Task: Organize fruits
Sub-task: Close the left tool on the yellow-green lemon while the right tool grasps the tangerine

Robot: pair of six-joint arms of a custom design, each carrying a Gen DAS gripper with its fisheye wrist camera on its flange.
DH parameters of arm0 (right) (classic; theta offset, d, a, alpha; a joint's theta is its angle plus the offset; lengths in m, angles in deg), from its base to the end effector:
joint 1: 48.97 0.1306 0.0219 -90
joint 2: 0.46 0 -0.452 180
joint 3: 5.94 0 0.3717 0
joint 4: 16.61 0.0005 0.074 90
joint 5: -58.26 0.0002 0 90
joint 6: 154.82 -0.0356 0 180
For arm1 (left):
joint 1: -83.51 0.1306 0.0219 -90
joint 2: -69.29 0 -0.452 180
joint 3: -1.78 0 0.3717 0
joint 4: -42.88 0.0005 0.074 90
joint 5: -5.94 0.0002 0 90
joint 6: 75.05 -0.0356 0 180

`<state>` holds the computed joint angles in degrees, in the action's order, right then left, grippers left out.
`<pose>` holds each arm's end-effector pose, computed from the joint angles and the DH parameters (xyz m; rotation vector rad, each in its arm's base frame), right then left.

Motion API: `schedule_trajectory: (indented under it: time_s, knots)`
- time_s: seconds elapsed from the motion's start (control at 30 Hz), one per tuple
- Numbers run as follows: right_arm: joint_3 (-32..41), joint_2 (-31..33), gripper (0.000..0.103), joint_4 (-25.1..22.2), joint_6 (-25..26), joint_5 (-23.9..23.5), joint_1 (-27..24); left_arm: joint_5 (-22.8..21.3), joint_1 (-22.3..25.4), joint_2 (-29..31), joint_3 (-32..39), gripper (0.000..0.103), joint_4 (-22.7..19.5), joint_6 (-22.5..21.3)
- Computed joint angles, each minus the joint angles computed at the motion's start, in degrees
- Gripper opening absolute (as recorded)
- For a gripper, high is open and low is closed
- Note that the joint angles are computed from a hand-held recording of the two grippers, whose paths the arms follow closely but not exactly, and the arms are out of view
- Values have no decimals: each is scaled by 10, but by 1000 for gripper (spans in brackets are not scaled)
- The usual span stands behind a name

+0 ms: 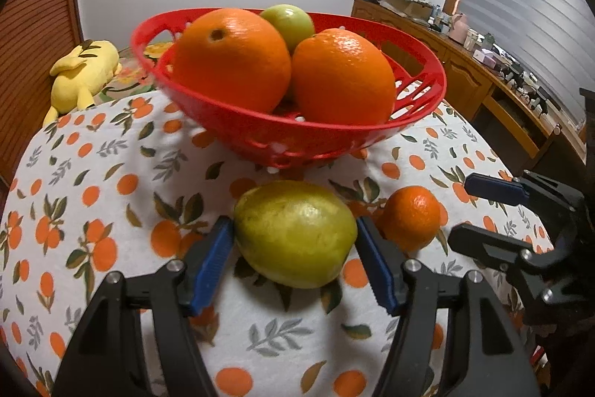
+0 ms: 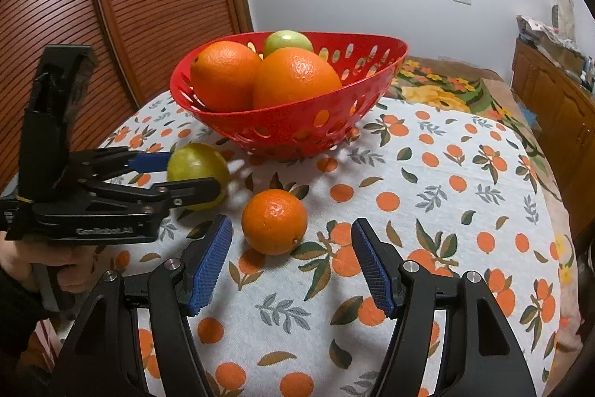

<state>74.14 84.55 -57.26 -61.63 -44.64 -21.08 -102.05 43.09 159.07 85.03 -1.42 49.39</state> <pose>0.3756 0.2072 0.4712 -0.7463 2.2722 0.4725 0.3550 -0.2886 0.4566 -0.0098 2.4114 -0.2180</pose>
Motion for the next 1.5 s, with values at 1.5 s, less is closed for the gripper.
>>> schedule_trajectory:
  time_s: [1.5]
  knots:
    - [27, 9, 46, -25, 35, 6, 17, -79, -51, -79, -17, 66, -1, 11]
